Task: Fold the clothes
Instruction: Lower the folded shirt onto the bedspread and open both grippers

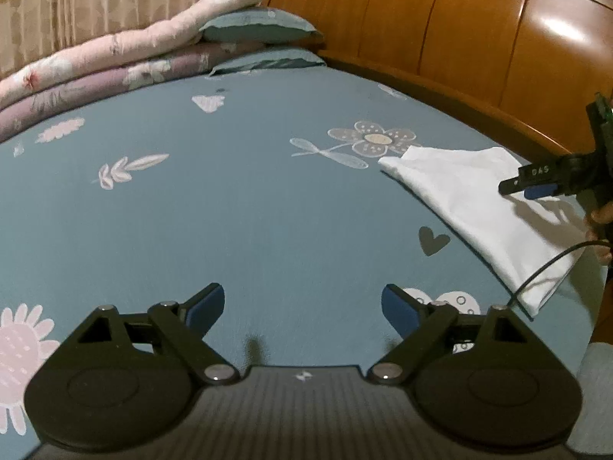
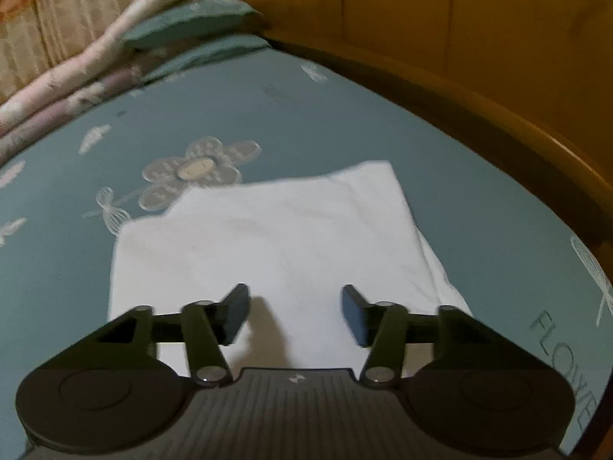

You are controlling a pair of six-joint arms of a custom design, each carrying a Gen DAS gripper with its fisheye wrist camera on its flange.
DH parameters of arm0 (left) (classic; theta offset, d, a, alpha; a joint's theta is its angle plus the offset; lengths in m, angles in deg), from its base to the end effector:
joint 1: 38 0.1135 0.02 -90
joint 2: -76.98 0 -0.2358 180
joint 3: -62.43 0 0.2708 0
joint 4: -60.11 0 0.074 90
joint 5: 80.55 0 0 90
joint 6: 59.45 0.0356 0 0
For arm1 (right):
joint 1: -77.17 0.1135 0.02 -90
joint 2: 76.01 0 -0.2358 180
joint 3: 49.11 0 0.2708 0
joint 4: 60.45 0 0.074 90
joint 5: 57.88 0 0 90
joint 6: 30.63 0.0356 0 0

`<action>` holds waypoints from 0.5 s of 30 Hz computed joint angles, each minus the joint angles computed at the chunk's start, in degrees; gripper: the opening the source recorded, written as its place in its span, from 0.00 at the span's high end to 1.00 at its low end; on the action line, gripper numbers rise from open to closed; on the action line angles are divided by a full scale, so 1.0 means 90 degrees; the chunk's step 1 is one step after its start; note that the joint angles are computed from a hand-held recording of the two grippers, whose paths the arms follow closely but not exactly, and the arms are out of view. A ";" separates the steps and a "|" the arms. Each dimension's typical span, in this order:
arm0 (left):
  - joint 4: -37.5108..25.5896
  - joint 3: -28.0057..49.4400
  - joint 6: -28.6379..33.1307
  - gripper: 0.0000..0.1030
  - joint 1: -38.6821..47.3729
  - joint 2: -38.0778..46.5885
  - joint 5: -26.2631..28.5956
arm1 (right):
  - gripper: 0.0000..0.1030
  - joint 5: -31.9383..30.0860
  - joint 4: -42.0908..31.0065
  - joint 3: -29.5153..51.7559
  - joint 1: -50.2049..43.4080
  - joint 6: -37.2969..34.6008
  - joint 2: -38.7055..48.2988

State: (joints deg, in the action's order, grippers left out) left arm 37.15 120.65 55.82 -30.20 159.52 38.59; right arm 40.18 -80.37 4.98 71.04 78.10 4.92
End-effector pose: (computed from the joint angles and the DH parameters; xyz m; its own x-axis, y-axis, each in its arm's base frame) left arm 0.3070 0.0246 0.1586 -0.5691 0.2984 -0.7662 0.4995 0.8656 -0.0339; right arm 0.2971 -0.0369 0.1445 -0.6213 0.3865 -0.6816 0.4232 0.8976 0.1232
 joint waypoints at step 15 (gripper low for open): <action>-0.0643 -0.0741 0.0239 0.04 0.0146 -0.2063 0.0193 | 0.15 0.0573 -0.1888 -0.0703 0.1245 0.0513 -0.2933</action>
State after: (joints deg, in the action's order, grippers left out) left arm 31.36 113.98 57.97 -28.88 140.95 40.32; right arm 45.34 -97.36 -1.34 82.25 82.72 -21.48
